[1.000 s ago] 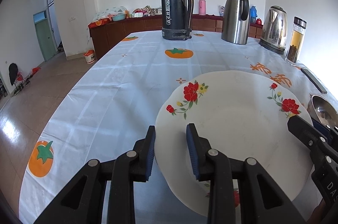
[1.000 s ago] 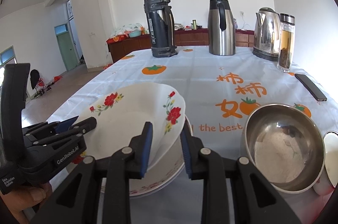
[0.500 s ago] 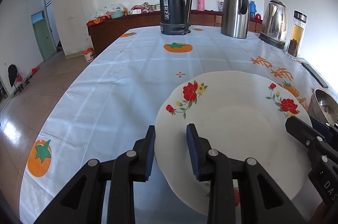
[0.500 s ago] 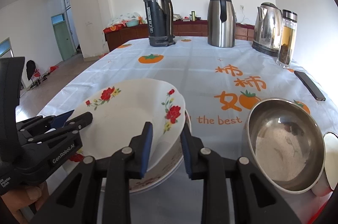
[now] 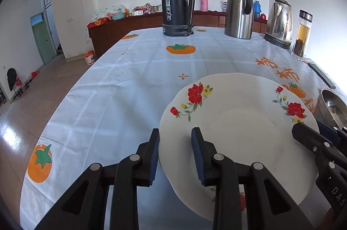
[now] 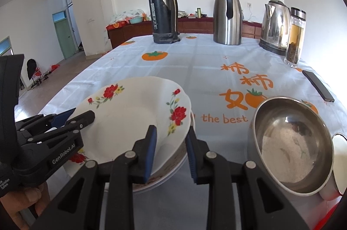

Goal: Organize plates and bowls
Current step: 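Lower the red-flower plate with both grippers onto the plate stack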

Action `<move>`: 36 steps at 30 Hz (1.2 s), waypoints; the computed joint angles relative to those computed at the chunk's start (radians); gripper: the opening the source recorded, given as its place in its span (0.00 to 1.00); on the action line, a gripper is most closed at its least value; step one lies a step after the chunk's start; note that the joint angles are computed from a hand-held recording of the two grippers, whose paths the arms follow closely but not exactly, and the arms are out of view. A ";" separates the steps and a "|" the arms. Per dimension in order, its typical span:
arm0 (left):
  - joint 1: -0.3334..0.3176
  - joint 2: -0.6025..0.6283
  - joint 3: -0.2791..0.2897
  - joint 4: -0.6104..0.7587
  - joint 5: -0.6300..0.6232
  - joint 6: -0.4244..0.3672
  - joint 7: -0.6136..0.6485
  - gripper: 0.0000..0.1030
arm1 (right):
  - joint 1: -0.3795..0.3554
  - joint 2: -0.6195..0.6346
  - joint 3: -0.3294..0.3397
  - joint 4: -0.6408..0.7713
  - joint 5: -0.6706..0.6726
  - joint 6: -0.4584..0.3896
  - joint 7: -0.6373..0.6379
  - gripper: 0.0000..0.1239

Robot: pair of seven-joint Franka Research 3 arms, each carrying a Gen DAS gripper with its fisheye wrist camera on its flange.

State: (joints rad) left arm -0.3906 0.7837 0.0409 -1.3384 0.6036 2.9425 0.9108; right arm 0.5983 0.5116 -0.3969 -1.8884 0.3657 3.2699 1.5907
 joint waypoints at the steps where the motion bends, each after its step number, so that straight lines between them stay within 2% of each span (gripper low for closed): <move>1: 0.004 0.000 -0.006 0.000 -0.002 0.000 0.006 0.32 | 0.017 0.004 -0.019 0.000 0.002 -0.003 0.003 0.22; 4: 0.009 -0.002 -0.014 -0.004 -0.008 0.003 0.018 0.32 | 0.041 0.008 -0.047 -0.001 0.000 -0.009 0.009 0.22; 9: 0.018 -0.001 -0.027 -0.006 -0.023 0.005 0.045 0.31 | 0.139 0.033 -0.161 0.004 -0.016 -0.049 0.045 0.22; 13: 0.014 -0.003 -0.023 -0.008 -0.027 0.005 0.047 0.31 | 0.101 0.019 -0.127 0.000 -0.054 -0.053 0.068 0.22; 16: 0.012 -0.003 -0.020 -0.008 -0.028 0.004 0.048 0.31 | 0.109 0.020 -0.140 0.000 -0.080 -0.060 0.087 0.22; 20: 0.008 -0.003 -0.015 -0.007 -0.027 0.002 0.048 0.31 | 0.082 0.014 -0.112 0.001 -0.103 -0.060 0.101 0.22; 36: -0.002 -0.002 -0.004 -0.003 -0.010 -0.007 0.036 0.31 | 0.053 0.011 -0.095 0.007 -0.185 -0.085 0.161 0.22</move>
